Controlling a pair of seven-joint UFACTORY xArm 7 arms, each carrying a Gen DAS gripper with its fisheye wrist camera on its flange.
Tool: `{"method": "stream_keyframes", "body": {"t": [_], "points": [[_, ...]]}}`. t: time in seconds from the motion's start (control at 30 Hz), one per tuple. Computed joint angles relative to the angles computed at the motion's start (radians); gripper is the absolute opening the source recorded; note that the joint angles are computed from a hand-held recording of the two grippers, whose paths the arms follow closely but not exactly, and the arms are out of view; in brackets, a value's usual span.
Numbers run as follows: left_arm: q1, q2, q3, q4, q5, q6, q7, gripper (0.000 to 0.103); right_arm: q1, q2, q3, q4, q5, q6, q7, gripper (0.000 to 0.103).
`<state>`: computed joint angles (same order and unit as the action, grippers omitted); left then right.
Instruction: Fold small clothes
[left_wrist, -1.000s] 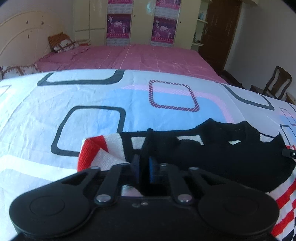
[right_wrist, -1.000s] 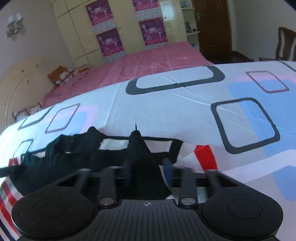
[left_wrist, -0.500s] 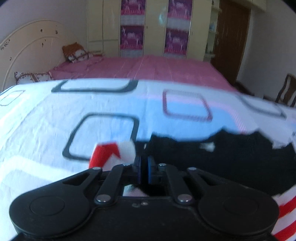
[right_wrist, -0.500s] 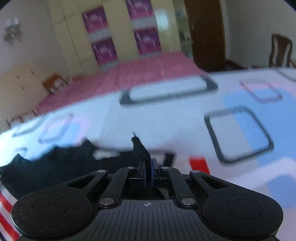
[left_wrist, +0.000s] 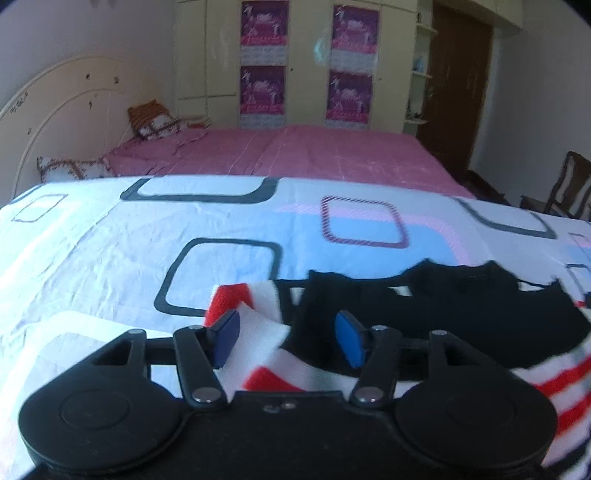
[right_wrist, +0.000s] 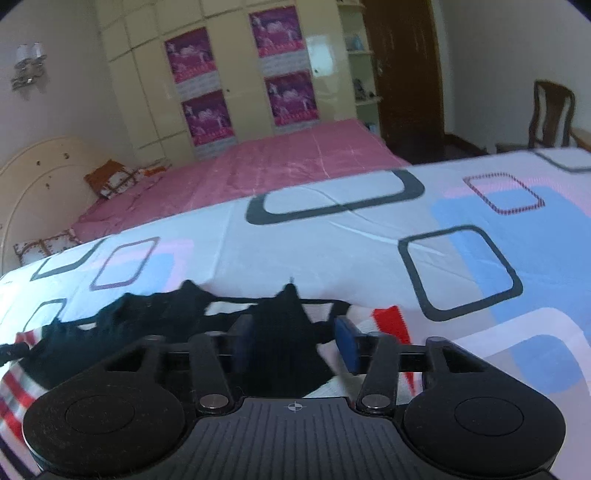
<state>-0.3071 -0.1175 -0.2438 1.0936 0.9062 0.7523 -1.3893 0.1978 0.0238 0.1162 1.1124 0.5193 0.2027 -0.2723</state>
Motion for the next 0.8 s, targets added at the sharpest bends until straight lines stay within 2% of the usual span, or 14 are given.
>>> {"method": "stream_keyframes", "body": {"t": [0.1,0.17,0.2,0.33,0.5,0.53,0.6,0.7,0.8], "points": [[-0.021,-0.008,-0.018,0.004,-0.007,-0.025,0.024,0.057,0.019,-0.028,0.014,-0.022,0.058,0.006,-0.065,0.048],[-0.038,0.011,-0.029,0.018,-0.021,-0.036,0.053,0.056,0.041,-0.048,0.018,-0.038,0.076,0.026,-0.104,0.037],[-0.047,0.022,-0.032,0.024,-0.029,-0.041,0.061,0.056,0.054,-0.054,0.019,-0.044,0.079,0.035,-0.12,0.035],[-0.082,0.044,-0.034,0.023,-0.052,-0.038,0.054,0.056,0.099,-0.078,0.021,-0.074,0.106,0.054,-0.169,0.035],[-0.108,0.028,-0.04,-0.014,-0.035,0.015,0.03,0.056,0.15,-0.116,0.011,-0.114,0.183,0.076,-0.237,0.035],[-0.11,0.024,-0.04,-0.022,-0.035,0.022,0.031,0.057,0.154,-0.117,0.013,-0.122,0.163,0.072,-0.234,0.035],[-0.109,0.006,-0.038,-0.044,-0.039,0.036,0.027,0.058,0.138,-0.119,0.029,-0.147,0.023,0.062,-0.129,0.035],[-0.098,-0.022,-0.041,-0.074,-0.039,0.046,0.017,0.059,0.124,-0.117,0.021,-0.177,-0.075,0.026,-0.042,0.035],[-0.089,-0.033,-0.05,-0.085,-0.035,0.052,0.01,0.059,0.124,-0.13,-0.003,-0.197,-0.079,0.019,-0.037,0.035]]}}
